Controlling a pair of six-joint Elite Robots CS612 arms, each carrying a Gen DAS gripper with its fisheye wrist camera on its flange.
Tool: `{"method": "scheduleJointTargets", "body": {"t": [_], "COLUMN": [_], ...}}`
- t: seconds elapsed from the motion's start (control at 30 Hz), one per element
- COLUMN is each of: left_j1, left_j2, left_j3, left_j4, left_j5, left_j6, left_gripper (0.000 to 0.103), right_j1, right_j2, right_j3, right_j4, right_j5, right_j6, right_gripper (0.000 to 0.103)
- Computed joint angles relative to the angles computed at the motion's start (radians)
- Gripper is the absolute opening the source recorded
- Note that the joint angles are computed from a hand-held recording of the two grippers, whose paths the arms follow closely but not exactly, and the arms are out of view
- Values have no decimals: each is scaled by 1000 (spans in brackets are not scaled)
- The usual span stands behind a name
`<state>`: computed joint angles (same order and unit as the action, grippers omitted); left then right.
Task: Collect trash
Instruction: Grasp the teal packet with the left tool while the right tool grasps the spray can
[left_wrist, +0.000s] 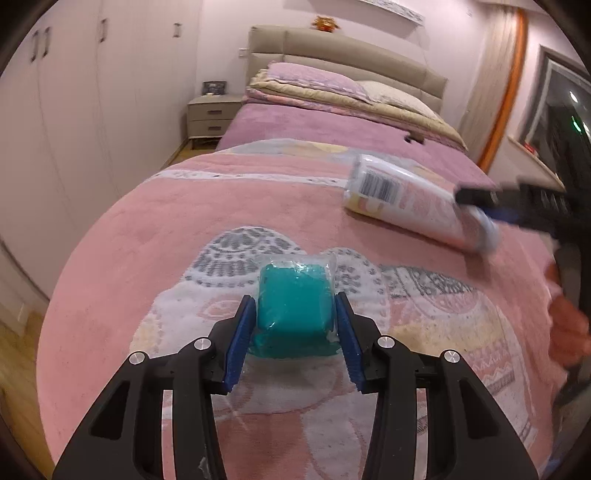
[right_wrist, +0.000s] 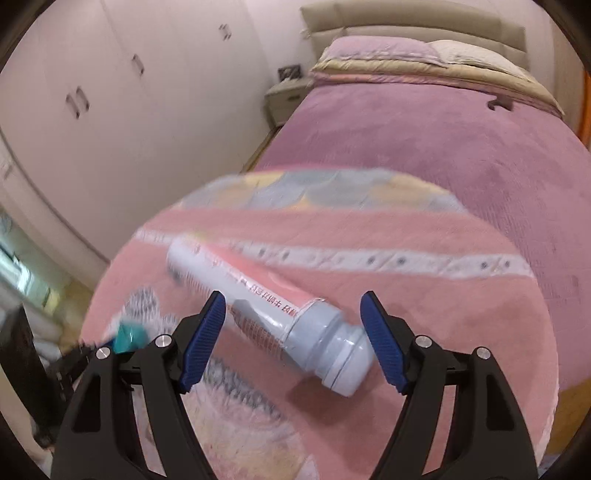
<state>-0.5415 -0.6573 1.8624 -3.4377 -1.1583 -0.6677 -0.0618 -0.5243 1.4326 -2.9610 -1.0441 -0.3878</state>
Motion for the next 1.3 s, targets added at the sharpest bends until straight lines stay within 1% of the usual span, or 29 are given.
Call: {"method": "scheduleJointTargets", "body": {"t": [0.1,0.17,0.2,0.27,0.3,0.4,0.47,0.5,0.53,0.6,0.63,0.67,0.73,0.8,0.87,0.9,0.93,0.97,1.1,1.17,1.3], "left_j1": [-3,-1,-2,2,4,6,3,2,1,-4,0,0,1,2,2,5,6,5,10,9,11], "left_j2": [-5,-7,-9,-11,-11,-8,-8,-7,-6,-6,-2,-1,-1,1,3,5,6,6,9,12,13], "left_j3": [19,27,35,46,51,54,58,59,58,57,53,52,54,53,50,47,46,45,42,41,43], "left_j4": [-1,-13,-24,-53,-66,-92,-108,-111,-114,-117,-120,-118,-119,-124,-125,-125,-124,-125,-133,-152,-202], "left_j5": [31,39,43,41,33,30,40,40,42,52,51,57,61,52,53,51,50,50,40,38,8], "left_j6": [-47,-75,-87,-111,-121,-140,-145,-143,-138,-130,-125,-127,-138,-138,-134,-130,-127,-126,-116,-100,-41], "left_gripper": [42,42,42,42,42,42,42,42,42,42,42,42,42,42,42,42,42,42,42,42,42], "right_j1": [8,18,19,18,21,38,49,57,65,73,76,85,89,93,93,94,95,94,85,78,44], "right_j2": [-31,-60,-70,-97,-107,-110,-96,-84,-71,-45,-35,-20,-4,4,9,11,13,13,5,-2,-38], "right_j3": [61,128,153,196,214,240,225,210,191,145,130,114,99,87,84,85,85,85,101,115,186], "right_j4": [0,-41,-50,-14,-19,-135,-191,-217,-226,-211,-217,-247,-278,-272,-261,-265,-265,-260,-255,-258,-321], "right_j5": [-25,-64,-67,-37,-31,-88,-121,-149,-169,-168,-179,-212,-235,-250,-251,-257,-266,-269,-251,-244,-196], "right_j6": [-41,-76,-96,-146,-159,-129,-79,-34,3,67,86,116,142,147,139,134,129,129,149,162,199], "right_gripper": [70,70,70,69,69,69,70,70,70,69,69,69,69,66,63,59,53,51,48,47,46]}}
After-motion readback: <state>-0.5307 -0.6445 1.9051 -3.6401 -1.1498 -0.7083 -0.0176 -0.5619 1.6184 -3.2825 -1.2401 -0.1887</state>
